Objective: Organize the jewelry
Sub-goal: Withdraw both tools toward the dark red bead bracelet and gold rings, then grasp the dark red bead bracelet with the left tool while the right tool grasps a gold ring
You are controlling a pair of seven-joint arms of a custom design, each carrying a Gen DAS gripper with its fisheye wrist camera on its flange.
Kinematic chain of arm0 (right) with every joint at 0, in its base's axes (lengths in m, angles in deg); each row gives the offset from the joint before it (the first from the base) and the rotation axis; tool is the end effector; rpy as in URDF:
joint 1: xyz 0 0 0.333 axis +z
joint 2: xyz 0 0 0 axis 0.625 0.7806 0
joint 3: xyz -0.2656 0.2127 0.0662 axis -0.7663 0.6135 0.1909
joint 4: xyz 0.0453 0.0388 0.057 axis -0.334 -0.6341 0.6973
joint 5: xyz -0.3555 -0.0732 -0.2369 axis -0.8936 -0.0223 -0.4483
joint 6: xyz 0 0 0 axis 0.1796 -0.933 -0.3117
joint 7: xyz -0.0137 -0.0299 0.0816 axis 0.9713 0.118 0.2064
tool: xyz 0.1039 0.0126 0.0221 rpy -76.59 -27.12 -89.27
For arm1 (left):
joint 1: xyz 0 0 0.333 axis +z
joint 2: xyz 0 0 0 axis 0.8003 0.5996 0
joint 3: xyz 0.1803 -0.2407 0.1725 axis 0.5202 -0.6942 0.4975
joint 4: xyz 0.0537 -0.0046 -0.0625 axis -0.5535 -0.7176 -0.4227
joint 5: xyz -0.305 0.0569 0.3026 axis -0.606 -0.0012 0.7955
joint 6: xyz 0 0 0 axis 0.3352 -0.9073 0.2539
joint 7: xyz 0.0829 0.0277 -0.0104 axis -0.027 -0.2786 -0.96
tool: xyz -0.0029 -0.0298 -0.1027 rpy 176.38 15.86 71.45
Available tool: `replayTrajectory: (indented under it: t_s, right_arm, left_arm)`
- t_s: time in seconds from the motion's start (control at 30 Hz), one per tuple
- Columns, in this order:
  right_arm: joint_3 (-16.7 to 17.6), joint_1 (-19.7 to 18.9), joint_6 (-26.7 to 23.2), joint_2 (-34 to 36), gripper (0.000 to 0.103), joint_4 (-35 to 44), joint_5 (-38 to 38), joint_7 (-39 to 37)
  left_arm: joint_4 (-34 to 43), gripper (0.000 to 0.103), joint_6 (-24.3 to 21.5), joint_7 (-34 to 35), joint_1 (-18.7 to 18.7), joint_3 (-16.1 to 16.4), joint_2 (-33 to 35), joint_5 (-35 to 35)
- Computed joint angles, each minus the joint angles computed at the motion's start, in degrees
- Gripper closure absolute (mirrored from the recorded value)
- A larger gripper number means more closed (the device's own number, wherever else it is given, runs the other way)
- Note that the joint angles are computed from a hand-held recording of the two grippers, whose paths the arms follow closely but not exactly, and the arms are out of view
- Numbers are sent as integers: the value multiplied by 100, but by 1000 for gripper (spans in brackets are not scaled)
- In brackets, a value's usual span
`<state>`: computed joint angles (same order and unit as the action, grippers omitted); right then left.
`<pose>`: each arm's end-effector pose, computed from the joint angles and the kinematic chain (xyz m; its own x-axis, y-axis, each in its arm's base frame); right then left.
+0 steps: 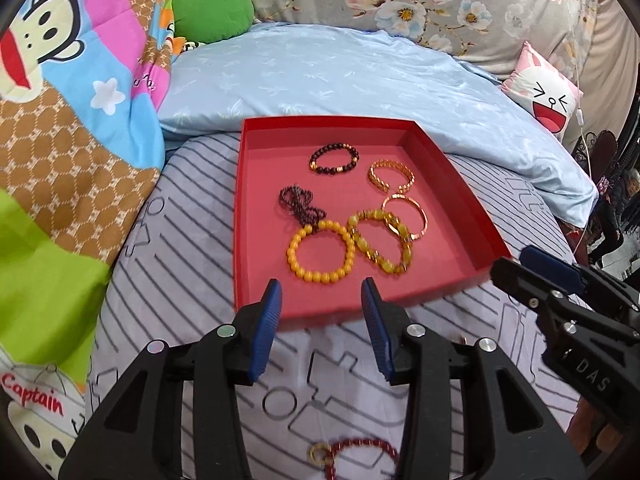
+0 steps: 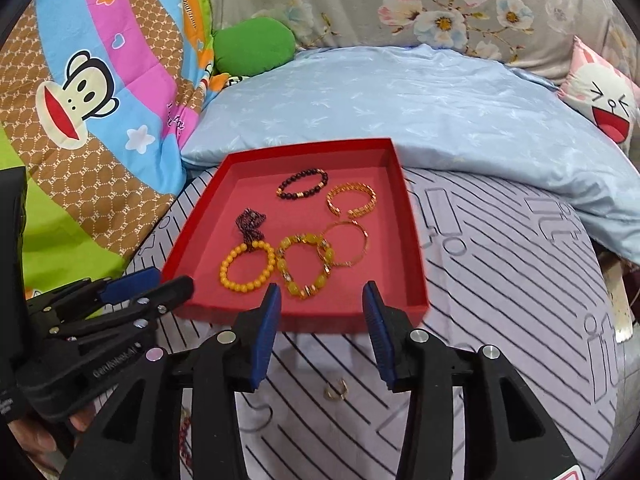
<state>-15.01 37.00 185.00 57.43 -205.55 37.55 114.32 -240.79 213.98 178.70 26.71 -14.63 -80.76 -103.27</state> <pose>0.3887 0.2556 0.4110 -0.0525 -0.9903 -0.1283 -0.7448 0.1244 -0.6555 0.4412 -0.0524 0.3960 -0.2928 -0.9480 0.1244 -0.7686 0.1560 -0.6204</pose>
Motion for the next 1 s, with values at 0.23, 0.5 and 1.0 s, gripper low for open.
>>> replayTrajectory:
  t_s: [0.23, 0.5, 1.0]
  right_arm:
    - [-226, 652, -363, -730, 61, -746, 699, -209]
    - [-259, 1196, -594, -1197, 61, -1353, 1517, -346]
    - [-154, 1660, -711, -1439, 52, -1840, 2066, -230]
  left_arm:
    - [-623, 62, -116, -296, 293, -128, -625, 438]
    - [-1275, 54, -173, -897, 492, -142, -1133, 1135]
    - [-1846, 53, -277, -1573, 544, -50, -1382, 1941]
